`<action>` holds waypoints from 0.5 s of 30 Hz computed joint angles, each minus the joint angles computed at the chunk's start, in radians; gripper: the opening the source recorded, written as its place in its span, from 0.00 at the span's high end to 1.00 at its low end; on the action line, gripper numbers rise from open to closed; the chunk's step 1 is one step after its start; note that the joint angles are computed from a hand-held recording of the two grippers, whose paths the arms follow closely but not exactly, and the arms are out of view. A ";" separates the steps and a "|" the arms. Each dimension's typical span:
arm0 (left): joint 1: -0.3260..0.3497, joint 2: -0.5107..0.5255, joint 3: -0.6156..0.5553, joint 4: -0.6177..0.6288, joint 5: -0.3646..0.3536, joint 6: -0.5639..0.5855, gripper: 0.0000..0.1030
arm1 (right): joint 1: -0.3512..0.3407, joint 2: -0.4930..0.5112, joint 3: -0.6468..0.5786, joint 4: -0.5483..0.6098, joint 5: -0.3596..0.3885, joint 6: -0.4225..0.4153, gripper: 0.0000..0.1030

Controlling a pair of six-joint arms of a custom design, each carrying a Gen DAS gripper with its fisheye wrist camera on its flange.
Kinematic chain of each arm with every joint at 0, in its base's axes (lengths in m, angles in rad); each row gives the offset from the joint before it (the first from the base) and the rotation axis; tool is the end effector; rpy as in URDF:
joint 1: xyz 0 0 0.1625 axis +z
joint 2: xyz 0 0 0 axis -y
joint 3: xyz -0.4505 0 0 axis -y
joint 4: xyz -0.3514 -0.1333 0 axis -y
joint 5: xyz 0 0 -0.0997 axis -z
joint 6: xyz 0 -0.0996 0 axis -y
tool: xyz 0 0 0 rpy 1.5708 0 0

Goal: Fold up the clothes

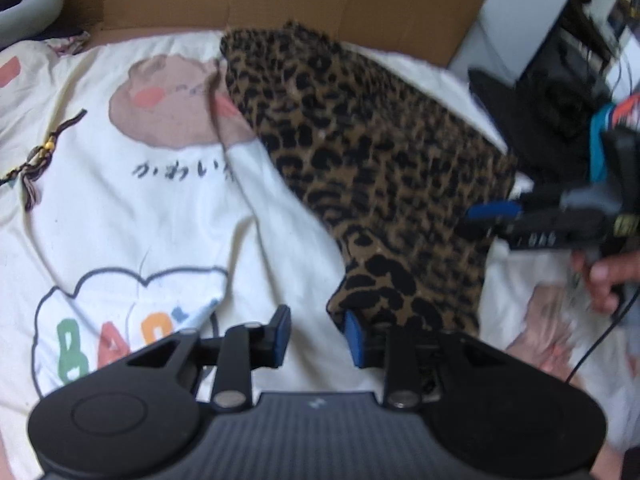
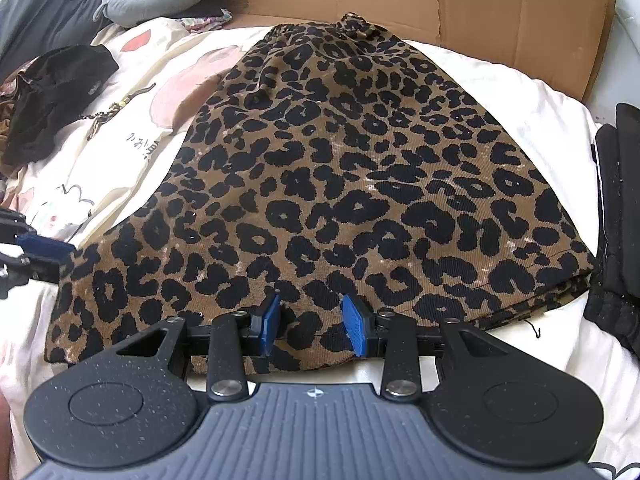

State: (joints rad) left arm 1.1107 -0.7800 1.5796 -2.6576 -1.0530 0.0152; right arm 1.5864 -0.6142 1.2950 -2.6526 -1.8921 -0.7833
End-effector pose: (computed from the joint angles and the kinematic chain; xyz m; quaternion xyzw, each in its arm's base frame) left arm -0.1407 -0.6951 0.1726 0.1896 0.9385 -0.1908 0.2166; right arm 0.1138 -0.7682 0.1529 0.3469 -0.9036 0.1236 0.2190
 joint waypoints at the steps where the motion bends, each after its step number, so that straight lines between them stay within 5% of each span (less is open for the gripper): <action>1: 0.005 -0.002 0.004 -0.022 -0.021 -0.014 0.70 | 0.000 0.000 -0.003 0.007 0.001 0.008 0.60; 11: 0.075 0.015 0.034 -0.114 -0.225 -0.159 0.72 | -0.003 0.000 -0.009 0.018 0.008 0.028 0.60; 13: 0.087 0.010 0.040 -0.131 -0.260 -0.187 0.90 | -0.004 -0.001 -0.006 0.015 0.008 0.027 0.60; 15: 0.103 0.000 0.044 -0.147 -0.296 -0.229 0.95 | -0.004 -0.001 -0.004 0.015 0.009 0.027 0.60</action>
